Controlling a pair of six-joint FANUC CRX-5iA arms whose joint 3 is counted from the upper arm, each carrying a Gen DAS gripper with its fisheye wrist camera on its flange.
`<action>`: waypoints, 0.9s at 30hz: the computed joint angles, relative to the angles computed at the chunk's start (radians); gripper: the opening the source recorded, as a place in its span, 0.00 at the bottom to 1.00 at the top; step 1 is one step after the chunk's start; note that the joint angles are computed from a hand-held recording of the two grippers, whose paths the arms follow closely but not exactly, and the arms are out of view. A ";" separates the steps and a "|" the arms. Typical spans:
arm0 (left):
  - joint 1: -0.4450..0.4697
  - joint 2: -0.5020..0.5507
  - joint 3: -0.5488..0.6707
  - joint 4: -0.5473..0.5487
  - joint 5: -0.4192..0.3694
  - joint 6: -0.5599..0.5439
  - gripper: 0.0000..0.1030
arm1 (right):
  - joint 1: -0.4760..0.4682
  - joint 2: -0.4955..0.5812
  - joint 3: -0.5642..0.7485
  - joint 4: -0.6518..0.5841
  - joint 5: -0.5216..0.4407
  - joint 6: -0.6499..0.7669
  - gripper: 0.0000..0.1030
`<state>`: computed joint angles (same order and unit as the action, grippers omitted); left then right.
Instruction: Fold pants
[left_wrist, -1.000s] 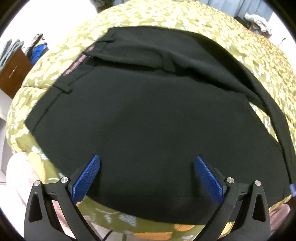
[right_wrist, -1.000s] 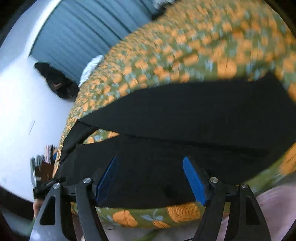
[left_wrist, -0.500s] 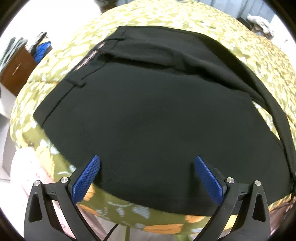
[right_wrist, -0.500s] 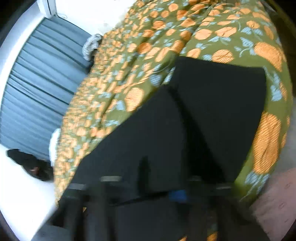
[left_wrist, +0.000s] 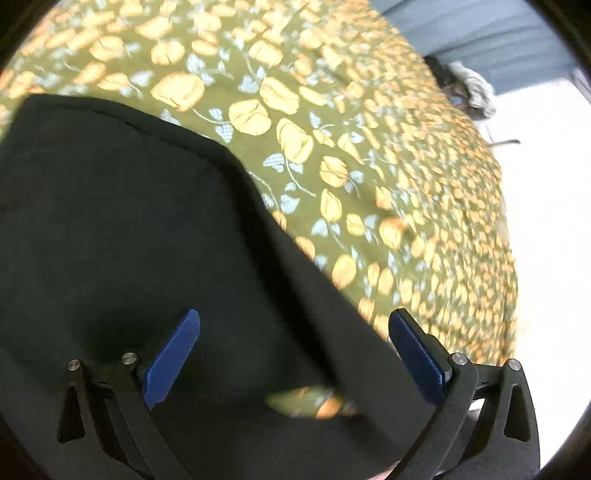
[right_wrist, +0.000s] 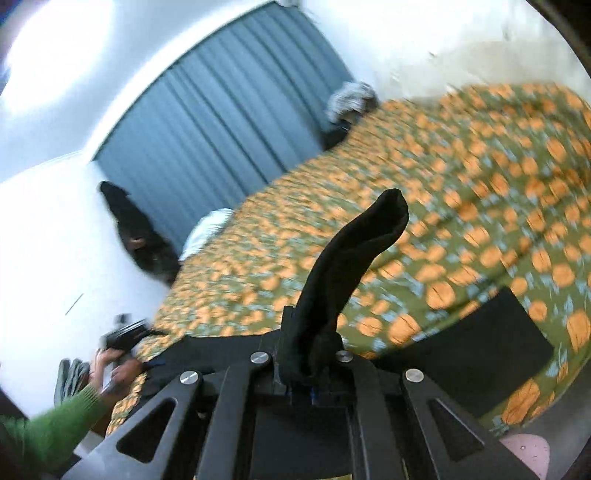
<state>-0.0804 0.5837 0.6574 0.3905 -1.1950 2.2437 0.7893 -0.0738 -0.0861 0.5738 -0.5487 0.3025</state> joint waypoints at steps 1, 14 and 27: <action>0.003 0.035 0.045 -0.009 -0.027 0.033 0.99 | 0.010 -0.015 -0.006 0.011 0.005 -0.008 0.06; 0.008 0.081 0.066 -0.015 -0.004 0.139 0.09 | 0.019 -0.115 0.025 -0.280 0.079 0.353 0.06; -0.203 -0.538 -0.355 -0.541 0.077 0.318 0.09 | -0.252 0.129 0.289 -0.761 -0.020 0.604 0.06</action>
